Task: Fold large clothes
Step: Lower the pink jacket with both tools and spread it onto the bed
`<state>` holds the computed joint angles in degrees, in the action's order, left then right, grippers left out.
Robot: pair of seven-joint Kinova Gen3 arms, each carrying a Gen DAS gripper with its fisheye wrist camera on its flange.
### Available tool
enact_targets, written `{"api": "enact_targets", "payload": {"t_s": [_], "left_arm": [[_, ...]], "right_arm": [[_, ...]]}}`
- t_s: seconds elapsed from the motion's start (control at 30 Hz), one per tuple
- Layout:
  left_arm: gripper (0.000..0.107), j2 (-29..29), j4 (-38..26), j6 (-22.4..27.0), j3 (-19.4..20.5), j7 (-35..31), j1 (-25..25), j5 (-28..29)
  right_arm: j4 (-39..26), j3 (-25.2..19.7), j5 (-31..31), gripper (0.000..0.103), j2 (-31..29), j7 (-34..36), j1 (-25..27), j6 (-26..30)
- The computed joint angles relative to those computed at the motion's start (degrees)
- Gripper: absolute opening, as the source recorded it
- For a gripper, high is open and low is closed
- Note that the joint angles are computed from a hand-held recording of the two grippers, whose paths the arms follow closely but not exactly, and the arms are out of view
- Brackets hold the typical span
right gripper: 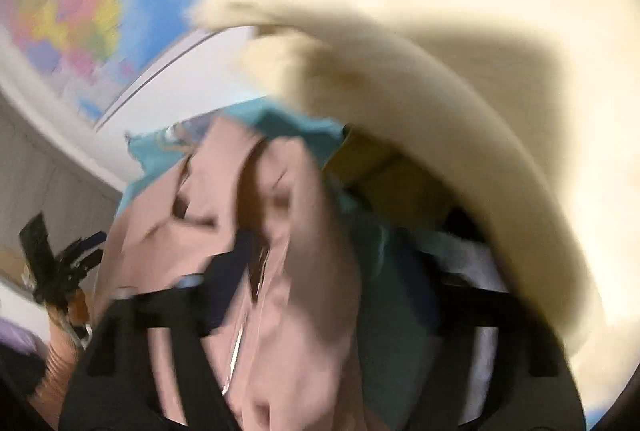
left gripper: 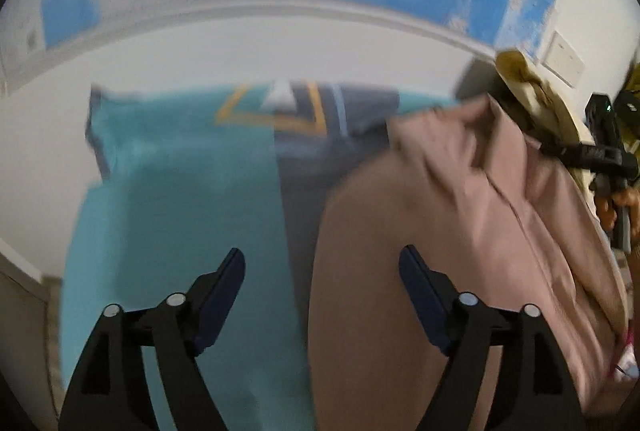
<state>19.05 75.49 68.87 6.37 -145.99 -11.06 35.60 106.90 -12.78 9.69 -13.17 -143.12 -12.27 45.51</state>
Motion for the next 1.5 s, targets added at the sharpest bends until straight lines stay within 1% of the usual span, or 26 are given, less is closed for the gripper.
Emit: {"api": "enact_targets", "payload": {"t_s": [0.03,0.13,0.23,0.27,0.3,0.33,0.37,0.4,0.43,0.5,0.63,0.7,0.77,0.8,0.87,0.9,0.93,0.97,1.0,1.03,1.13,1.23,1.3,1.37,1.43,1.5], "left_arm": [[0.085,0.79,0.23,2.33,1.08,-1.26,-2.33,0.9],[0.088,3.15,1.56,9.32,4.3,-3.18,-7.9,2.75],[0.087,3.24,4.49,13.99,-0.7,-7.86,-4.87,4.28],[0.087,2.75,6.02,13.77,-3.36,-10.12,-2.97,5.34],[0.075,1.24,7.89,12.61,-5.94,-12.4,-1.14,6.61],[0.045,-0.03,9.58,11.34,-7.45,-13.75,0.43,7.19],[0.03,-0.65,10.35,10.7,-8.93,-14.18,1.9,7.68],[0.006,-0.73,10.22,10.57,-10.09,-13.66,3.06,8.14],[0.003,-1.29,10.37,9.51,-10.19,-12.22,3.67,8.15],[0.001,-3.77,10.11,5.19,-9.12,-11.43,3.55,9.41],[0.001,-3.83,2.9,0.16,-1.15,-3.42,-1.33,10.72],[0.001,-3.19,-0.13,-2.83,-1.28,0.1,1.05,8.34],[0.002,-3.19,-0.91,-7.49,-4.69,1.35,6.36,3.68],[0.006,-3.09,-0.75,-9.17,-6.57,0.8,9.01,1.35],[0.034,-1.11,-1.47,-9.73,-9.85,1.29,12.71,-2.67],[0.044,-0.41,-2.29,-8.61,-10.16,2.35,12.97,-3.43],[0.046,0.47,-3.22,-6.56,-9.41,2.47,12.25,-3.26],[0.049,0.98,-3.68,-5.4,-7.96,1.86,10.65,-2.41],[0.059,1.13,-4.0,-5.17,-7.13,2.09,10.1,-2.5],[0.068,0.98,-3.81,-5.63,-7.12,1.62,10.26,-1.93],[0.083,1.15,-4.04,-6.38,-5.54,-1.5,10.71,0.53],[0.085,3.9,-7.64,-5.69,-3.6,1.24,13.9,-4.44],[0.085,5.78,-9.39,-5.45,-4.14,4.09,17.04,-8.11],[0.074,8.01,-11.62,-4.41,-4.67,7.79,19.41,-11.5],[0.037,10.03,-14.06,-1.37,-3.83,9.49,18.96,-11.5],[0.022,10.15,-14.14,-1.12,-2.9,9.85,18.02,-10.38]], "right_arm": [[-0.22,-2.51,1.84,0.094,-1.12,-1.46,0.15,2.12],[1.0,-6.35,2.01,0.097,-4.46,-3.19,-2.45,5.05],[0.86,-10.1,1.86,0.095,-3.69,-4.09,-3.91,9.08],[0.68,-10.62,2.17,0.09,-2.59,-4.16,-4.86,10.8],[1.17,-10.07,1.54,0.058,-2.54,-3.54,-5.91,11.58],[1.48,-8.47,0.38,0.014,-2.23,-2.75,-6.9,11.84],[1.69,-7.48,-0.05,0.005,-2.68,-2.88,-7.15,12.17],[1.88,-7.38,0.44,0.006,-4.01,-3.95,-6.33,12.11],[1.33,-8.33,1.87,0.005,-5.56,-4.48,-4.51,12.98],[-0.34,-9.42,5.61,0.004,-8.66,-6.96,-2.2,15.66],[-3.72,-9.23,8.75,0.001,-11.66,-6.6,2.56,17.67],[-3.24,-8.97,8.79,0.001,-11.6,-6.3,4.28,18.65],[-1.26,-6.93,8.04,0.002,-10.1,-8.59,2.64,20.18],[-0.17,-5.4,7.88,0.004,-9.6,-10.15,0.23,20.37],[1.4,-4.31,8.1,0.01,-8.99,-13.46,-3.4,22.28],[0.59,-5.35,9.6,0.021,-7.77,-15.47,-4.98,24.4],[-0.27,-7.46,11.93,0.038,-6.86,-17.1,-5.49,26.73],[-1.67,-10.11,14.26,0.045,-6.63,-17.8,-5.26,29.06],[-3.38,-12.76,16.59,0.051,-5.98,-18.41,-5.16,31.39],[-5.6,-15.42,18.92,0.051,-5.22,-18.54,-5.33,33.69],[-10.89,-22.3,25.91,0.061,-1.08,-16.02,-5.85,37.41],[-14.15,-28.84,32.25,0.065,6.69,-11.93,-4.39,40.1],[-16.28,-29.65,33.29,0.065,12.0,-8.03,-3.02,40.05],[-17.48,-28.87,36.06,0.063,16.19,-7.7,-4.87,43.59],[-18.68,-26.37,38.73,0.04,20.33,-6.72,-6.26,45.67],[-19.16,-25.8,37.8,0.022,20.54,-7.63,-3.53,44.22]]}}
